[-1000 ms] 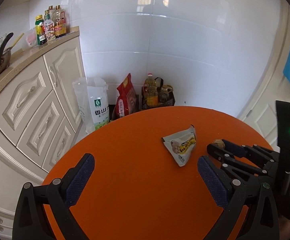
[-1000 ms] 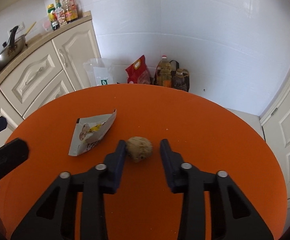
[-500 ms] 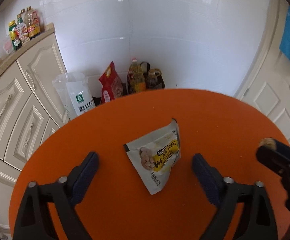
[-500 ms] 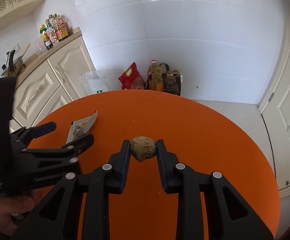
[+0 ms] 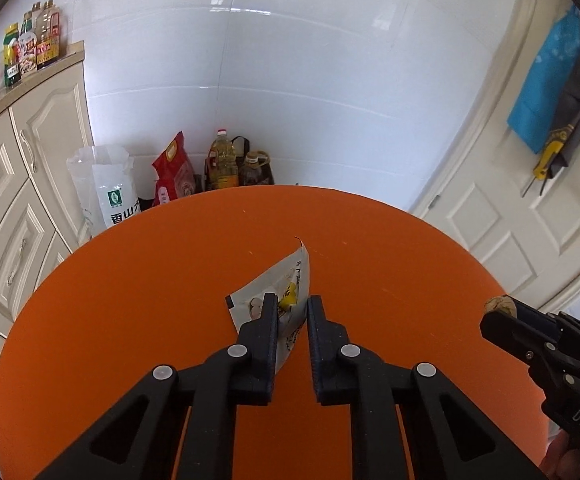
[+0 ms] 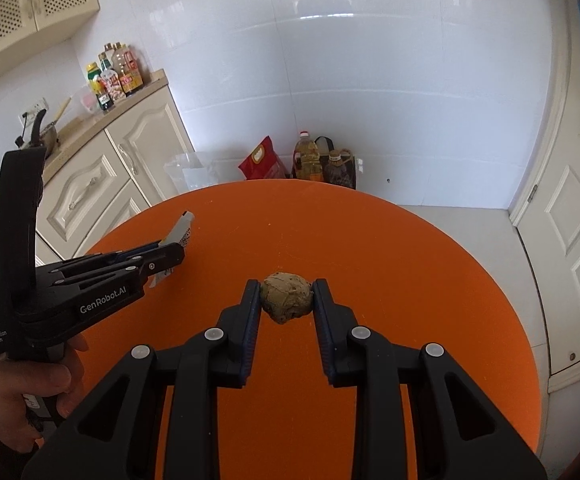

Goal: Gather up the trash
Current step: 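Carry the brown ball and white wrapper with both tools over the blue bucket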

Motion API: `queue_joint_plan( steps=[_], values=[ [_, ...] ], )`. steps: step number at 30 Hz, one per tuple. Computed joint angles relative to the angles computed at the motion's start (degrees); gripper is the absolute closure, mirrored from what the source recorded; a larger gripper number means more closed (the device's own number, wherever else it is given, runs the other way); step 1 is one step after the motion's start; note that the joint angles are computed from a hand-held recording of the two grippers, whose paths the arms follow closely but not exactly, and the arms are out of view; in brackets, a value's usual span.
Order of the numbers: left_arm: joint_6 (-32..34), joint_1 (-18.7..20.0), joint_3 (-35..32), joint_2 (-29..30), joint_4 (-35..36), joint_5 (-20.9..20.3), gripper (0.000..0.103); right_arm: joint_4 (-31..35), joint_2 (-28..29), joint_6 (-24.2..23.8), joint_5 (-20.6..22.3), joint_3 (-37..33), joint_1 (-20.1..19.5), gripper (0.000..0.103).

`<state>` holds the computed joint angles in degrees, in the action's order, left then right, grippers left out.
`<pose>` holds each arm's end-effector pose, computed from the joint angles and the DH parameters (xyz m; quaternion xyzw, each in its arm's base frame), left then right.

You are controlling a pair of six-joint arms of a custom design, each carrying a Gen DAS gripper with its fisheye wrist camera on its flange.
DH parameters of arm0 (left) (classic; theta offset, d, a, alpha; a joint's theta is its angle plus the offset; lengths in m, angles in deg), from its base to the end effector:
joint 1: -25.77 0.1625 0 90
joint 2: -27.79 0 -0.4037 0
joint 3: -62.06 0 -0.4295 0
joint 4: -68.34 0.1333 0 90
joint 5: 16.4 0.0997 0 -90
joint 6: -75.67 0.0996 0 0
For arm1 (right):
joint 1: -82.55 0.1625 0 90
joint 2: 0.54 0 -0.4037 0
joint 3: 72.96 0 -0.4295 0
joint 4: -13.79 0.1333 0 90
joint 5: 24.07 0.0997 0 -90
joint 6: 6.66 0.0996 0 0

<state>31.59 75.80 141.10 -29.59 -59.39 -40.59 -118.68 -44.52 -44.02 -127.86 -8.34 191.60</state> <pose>-0.2932 -0.6988 0.3324 -0.1057 0.8281 -0.4473 0.3210 0.3715 -0.7402 0.2387 0.4407 -0.8698 0.1668 0.1463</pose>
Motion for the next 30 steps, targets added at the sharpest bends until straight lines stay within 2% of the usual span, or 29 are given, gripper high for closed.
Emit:
queue_joint_plan(
  steps=[8, 14, 16, 20, 25, 30],
  values=[
    [8.61, -3.4, 4.05, -0.58, -12.38, 3.1, 0.093, -2.99, -8.98, 0.05, 1.9, 7.54, -0.82, 0.077],
    [21.59, -6.77, 3.57, 2.09, -25.46, 4.76, 0.093, -5.74, -16.46, 0.09, 4.21, 12.37, -1.76, 0.077],
    [21.94, -7.96, 3.54, 2.9, -26.31, 5.78, 0.093, -6.14, -18.46, 0.11, 4.85, 13.35, -2.2, 0.077],
    [29.29, -9.78, 2.97, 5.4, -33.55, 4.87, 0.093, -7.12, -22.27, -0.33, 5.62, 14.81, -3.27, 0.077],
    [31.35, -13.23, 4.02, 7.28, -36.41, 3.65, 0.093, -8.67, -26.68, -0.42, 6.47, 15.92, -5.12, 0.077],
    [30.58, -15.28, 2.13, 9.43, -33.51, -0.69, 0.093, -9.83, -29.78, 0.0, 6.18, 15.32, -7.84, 0.077]
  ],
)
